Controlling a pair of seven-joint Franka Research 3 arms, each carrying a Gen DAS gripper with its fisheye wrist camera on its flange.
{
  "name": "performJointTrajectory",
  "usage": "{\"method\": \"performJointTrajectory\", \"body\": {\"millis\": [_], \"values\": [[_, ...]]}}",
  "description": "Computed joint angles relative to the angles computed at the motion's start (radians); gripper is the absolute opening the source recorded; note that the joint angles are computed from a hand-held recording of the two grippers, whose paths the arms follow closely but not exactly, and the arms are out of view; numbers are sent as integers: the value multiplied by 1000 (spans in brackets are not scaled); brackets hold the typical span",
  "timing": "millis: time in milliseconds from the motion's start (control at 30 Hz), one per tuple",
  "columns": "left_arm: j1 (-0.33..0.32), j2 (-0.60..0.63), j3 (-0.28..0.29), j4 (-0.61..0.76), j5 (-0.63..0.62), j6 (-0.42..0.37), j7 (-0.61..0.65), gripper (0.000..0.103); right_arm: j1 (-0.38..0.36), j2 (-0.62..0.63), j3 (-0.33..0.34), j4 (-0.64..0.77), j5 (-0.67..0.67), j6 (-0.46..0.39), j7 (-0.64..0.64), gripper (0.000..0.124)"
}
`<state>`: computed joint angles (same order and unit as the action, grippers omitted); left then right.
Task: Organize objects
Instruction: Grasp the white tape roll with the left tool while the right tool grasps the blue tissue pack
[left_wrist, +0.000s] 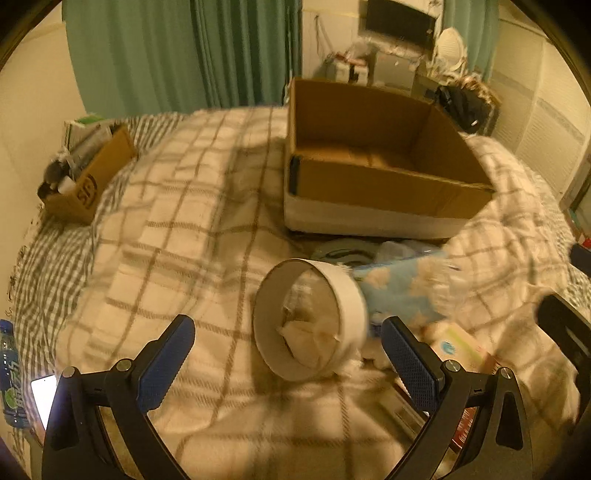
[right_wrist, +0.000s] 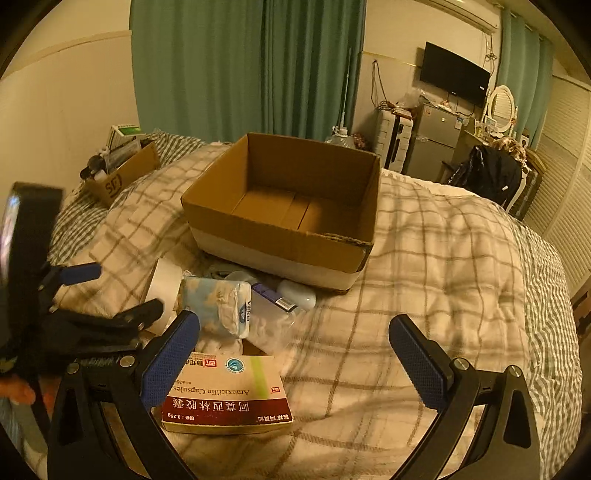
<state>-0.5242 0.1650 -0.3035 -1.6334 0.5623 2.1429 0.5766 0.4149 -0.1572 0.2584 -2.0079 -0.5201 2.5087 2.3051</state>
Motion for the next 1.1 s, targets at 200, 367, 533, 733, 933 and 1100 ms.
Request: {"method": "performJointTrajectory", "body": {"millis": [200, 367, 533, 733, 933, 1100], "values": [[39, 63, 6, 19, -128, 56, 102, 103, 6, 18, -11, 10, 39, -22, -24, 103], [64, 43, 5, -38, -207, 168, 152, 69, 18, 46, -14, 37, 38, -55, -31, 103], [57, 0, -1, -77, -211, 209, 170, 37, 35, 59, -19, 53, 19, -77, -34, 103], [55, -51, -5, -110, -195, 217, 157, 18, 51, 66, -21, 64, 3, -81, -49, 102], [74, -113, -10, -171, -235, 252, 168, 17, 78, 118, -33, 116, 101, -75, -162, 102], [78, -154, -16, -184, -190, 219, 144, 3, 110, 230, -52, 223, 292, -121, -344, 102]]}}
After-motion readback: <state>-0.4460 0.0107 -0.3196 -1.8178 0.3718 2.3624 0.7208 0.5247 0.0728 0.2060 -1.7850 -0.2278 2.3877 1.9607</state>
